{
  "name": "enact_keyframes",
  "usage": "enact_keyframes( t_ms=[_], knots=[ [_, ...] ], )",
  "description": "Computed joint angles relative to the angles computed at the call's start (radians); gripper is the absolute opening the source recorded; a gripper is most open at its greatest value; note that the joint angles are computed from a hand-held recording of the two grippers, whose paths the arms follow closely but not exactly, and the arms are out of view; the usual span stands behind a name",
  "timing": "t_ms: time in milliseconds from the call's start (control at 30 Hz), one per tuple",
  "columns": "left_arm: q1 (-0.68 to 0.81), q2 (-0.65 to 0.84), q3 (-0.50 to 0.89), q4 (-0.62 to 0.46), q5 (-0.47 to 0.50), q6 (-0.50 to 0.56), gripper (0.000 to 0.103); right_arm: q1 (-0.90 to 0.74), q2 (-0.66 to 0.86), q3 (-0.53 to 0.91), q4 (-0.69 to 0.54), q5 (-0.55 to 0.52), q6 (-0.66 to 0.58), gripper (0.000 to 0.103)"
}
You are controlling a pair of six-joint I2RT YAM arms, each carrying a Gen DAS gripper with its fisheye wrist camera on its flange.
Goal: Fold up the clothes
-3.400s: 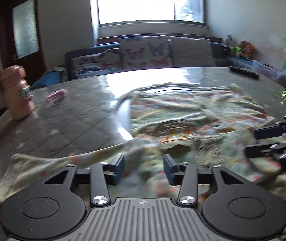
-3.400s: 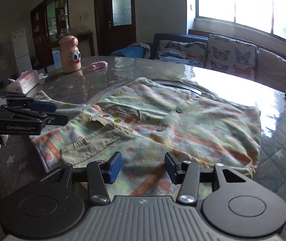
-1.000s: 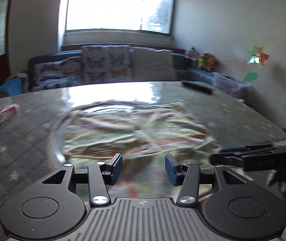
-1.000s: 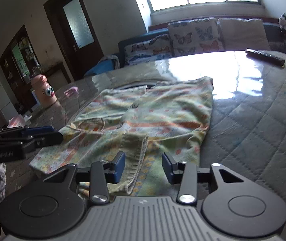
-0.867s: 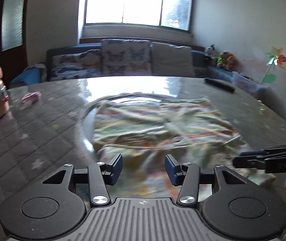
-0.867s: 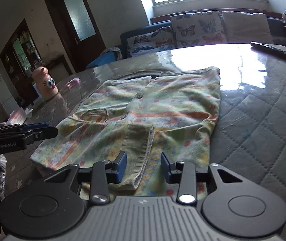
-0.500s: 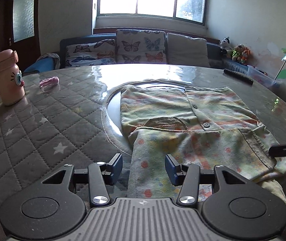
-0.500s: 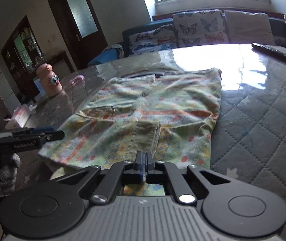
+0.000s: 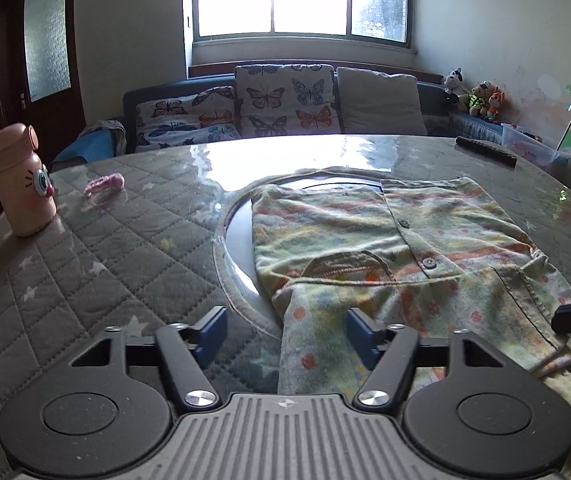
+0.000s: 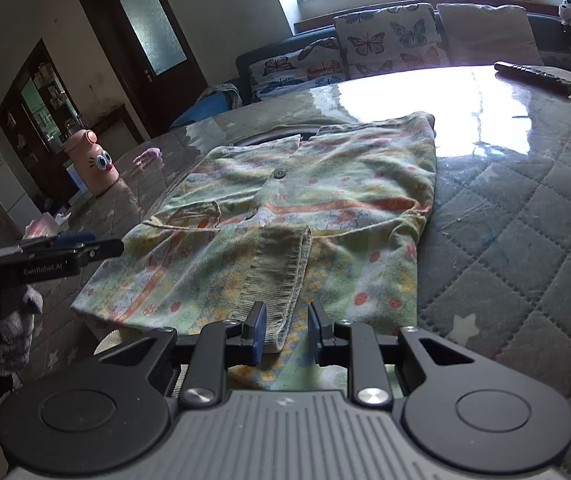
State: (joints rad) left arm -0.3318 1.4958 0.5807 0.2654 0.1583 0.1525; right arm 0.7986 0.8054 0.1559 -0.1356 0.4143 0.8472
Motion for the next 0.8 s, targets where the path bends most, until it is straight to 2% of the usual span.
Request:
enact_keyframes(
  t_ms=[67,100,200,333,500,667,767,800],
  knots=[
    [-0.007,0.017,0.013,0.009,-0.016,0.003,0.081,0.008,0.012,0.002,0.009,-0.005,-0.004,0.02],
    [-0.01,0.029,0.021,0.011,-0.024,0.005,0.081,0.014,0.016,0.006,0.008,-0.004,-0.006,0.009],
    [-0.015,0.067,0.043,0.016,-0.047,0.014,0.081,0.049,0.01,0.022,-0.024,0.038,0.009,0.002],
    [-0.008,0.106,0.058,0.022,-0.074,0.029,0.081,0.122,-0.068,0.055,-0.14,0.118,0.046,0.002],
    [0.015,0.127,0.06,0.016,-0.077,0.047,0.084,0.111,0.006,0.06,-0.139,0.092,0.042,0.002],
    [0.036,0.071,0.043,0.005,-0.059,0.069,0.09,0.079,-0.03,0.078,-0.172,0.114,-0.022,0.006],
    [0.027,0.092,0.079,0.006,-0.082,0.048,0.091,0.007,-0.008,0.088,-0.082,0.077,-0.121,0.006],
    [0.022,0.107,0.093,0.008,-0.09,0.042,0.09,-0.03,0.032,0.088,-0.012,0.047,-0.166,0.007]
  ],
)
